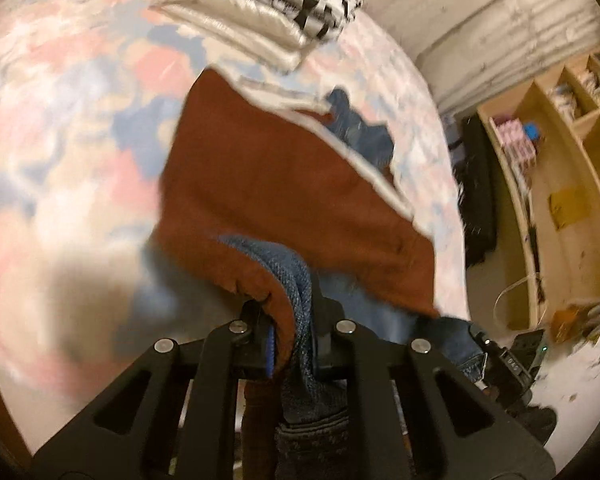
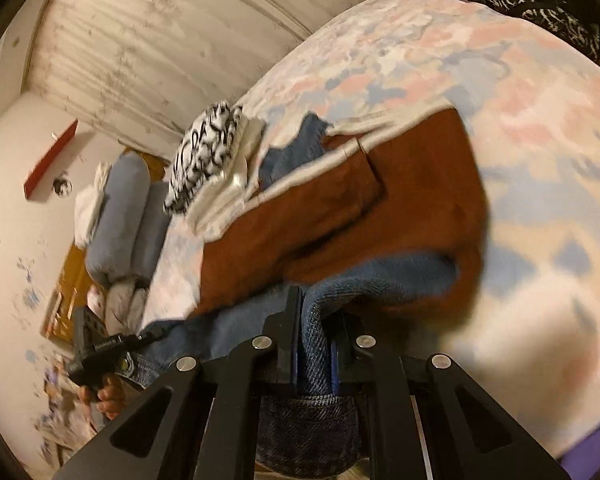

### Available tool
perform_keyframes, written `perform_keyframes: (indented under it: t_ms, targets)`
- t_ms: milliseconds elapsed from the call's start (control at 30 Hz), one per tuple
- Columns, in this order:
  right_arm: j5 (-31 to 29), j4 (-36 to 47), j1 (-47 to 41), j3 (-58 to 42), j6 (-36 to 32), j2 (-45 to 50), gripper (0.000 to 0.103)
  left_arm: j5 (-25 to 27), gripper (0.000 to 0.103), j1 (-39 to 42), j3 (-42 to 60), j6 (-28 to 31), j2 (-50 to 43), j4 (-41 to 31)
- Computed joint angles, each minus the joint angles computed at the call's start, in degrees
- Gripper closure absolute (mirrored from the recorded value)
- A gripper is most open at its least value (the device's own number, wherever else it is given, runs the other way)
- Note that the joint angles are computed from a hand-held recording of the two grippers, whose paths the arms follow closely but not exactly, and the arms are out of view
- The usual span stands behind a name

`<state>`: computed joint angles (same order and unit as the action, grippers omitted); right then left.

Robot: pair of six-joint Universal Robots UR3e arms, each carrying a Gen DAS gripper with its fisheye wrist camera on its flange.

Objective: Fold large clothes
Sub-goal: 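Fold the denim hem up over the brown sleeves with both tools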

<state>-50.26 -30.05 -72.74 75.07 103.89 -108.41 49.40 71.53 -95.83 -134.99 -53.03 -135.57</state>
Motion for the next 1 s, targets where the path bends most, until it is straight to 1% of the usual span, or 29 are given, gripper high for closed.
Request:
perform_keyframes:
  t_ms: [33,67,133,167,200,233,267,300,333,367,400,433,500,567,633,667,700,733,767,800,867,933,967,1000]
  targets:
    - [2.7,-6.9,5.8,-0.6,8.1,2.7,0.093,-2.1,0.092,-5.7,-1.4,-8.7,-3.8,10.5]
    - [4.7,-13.1,10.5,-1.3,15.2,5.3,0.093,-3.2,0.091,-10.3,-2.5,-16.1,-7.6,19.9]
    - [8.0,-29.6,19.4,-2.1,31.8,11.3,0.092,-5.0,0.087,-15.3,-3.1,-24.4,-15.4,32.3]
    - [9.2,-36.6,23.2,-3.7,38.9,15.5,0.091,-5.9,0.080,-17.5,-2.8,-28.6,-20.0,38.5]
    - [9.6,-42.7,26.0,-5.0,44.5,18.9,0.085,-6.7,0.071,-19.6,-1.4,-32.5,-25.6,44.6]
    - [9.7,-48.5,28.9,-7.3,50.5,23.2,0.078,-7.2,0.066,-21.5,0.7,-36.0,-30.6,49.4]
    - [10.0,-52.0,30.5,-9.4,54.4,26.7,0.071,-7.5,0.058,-22.4,0.7,-38.3,-33.2,53.4]
    - [9.7,-56.3,32.6,-12.1,59.6,30.8,0.060,-7.9,0.050,-23.4,1.5,-42.2,-36.7,58.4]
    - [9.5,-58.1,33.8,-14.7,62.3,33.8,0.049,-8.1,0.046,-24.1,2.5,-45.3,-39.5,63.0]
    - [9.4,-60.5,35.2,-17.1,65.0,36.7,0.044,-7.3,0.040,-24.9,2.8,-48.1,-41.7,68.1]
    - [9.0,-64.1,36.0,-18.0,67.2,38.4,0.035,-5.7,0.034,-25.6,3.7,-50.1,-43.3,71.8]
    - [7.8,-68.1,36.9,-18.6,69.0,39.7,0.029,-3.9,0.032,-26.6,4.8,-51.2,-45.2,74.7]
    - [5.6,-71.9,38.4,-19.4,69.7,41.9,0.027,-0.4,0.031,-28.3,7.7,-50.9,-48.8,76.6]
    - [3.0,-72.9,39.7,-21.3,68.4,44.6,0.027,2.5,0.031,-29.9,10.2,-48.9,-51.8,77.3]
    - [-0.9,-74.3,41.2,-22.0,65.8,46.8,0.027,6.5,0.031,-32.2,11.8,-46.4,-54.4,79.9]
    - [-2.7,-74.8,41.9,-22.0,64.6,47.6,0.027,7.0,0.031,-31.8,10.1,-43.9,-53.3,79.8]
    - [-5.3,-75.3,43.2,-24.4,63.5,49.9,0.027,8.4,0.031,-32.9,10.4,-42.1,-54.3,80.9]
    - [-7.1,-76.7,43.9,-24.4,62.8,50.9,0.027,10.1,0.031,-34.1,10.8,-40.8,-55.3,82.0]
    - [-8.5,-77.6,44.5,-24.0,62.1,51.6,0.027,11.1,0.031,-34.7,9.9,-39.2,-55.0,82.7]
    - [-9.2,-78.1,45.3,-26.0,61.8,53.7,0.027,12.3,0.031,-35.6,10.3,-38.4,-55.8,83.4]
    - [-9.6,-78.5,46.4,-28.5,61.7,57.0,0.027,15.0,0.031,-37.6,11.0,-37.5,-57.3,85.0]
    - [-9.8,-80.9,47.1,-27.8,61.4,58.6,0.029,16.9,0.038,-39.9,13.0,-37.5,-60.1,86.7]
    - [-10.1,-81.3,47.8,-29.1,61.5,60.1,0.031,17.3,0.048,-40.8,14.2,-37.5,-61.3,86.7]
    - [-10.4,-81.2,48.3,-29.2,61.2,60.8,0.040,17.7,0.063,-41.6,15.4,-37.6,-62.3,86.4]
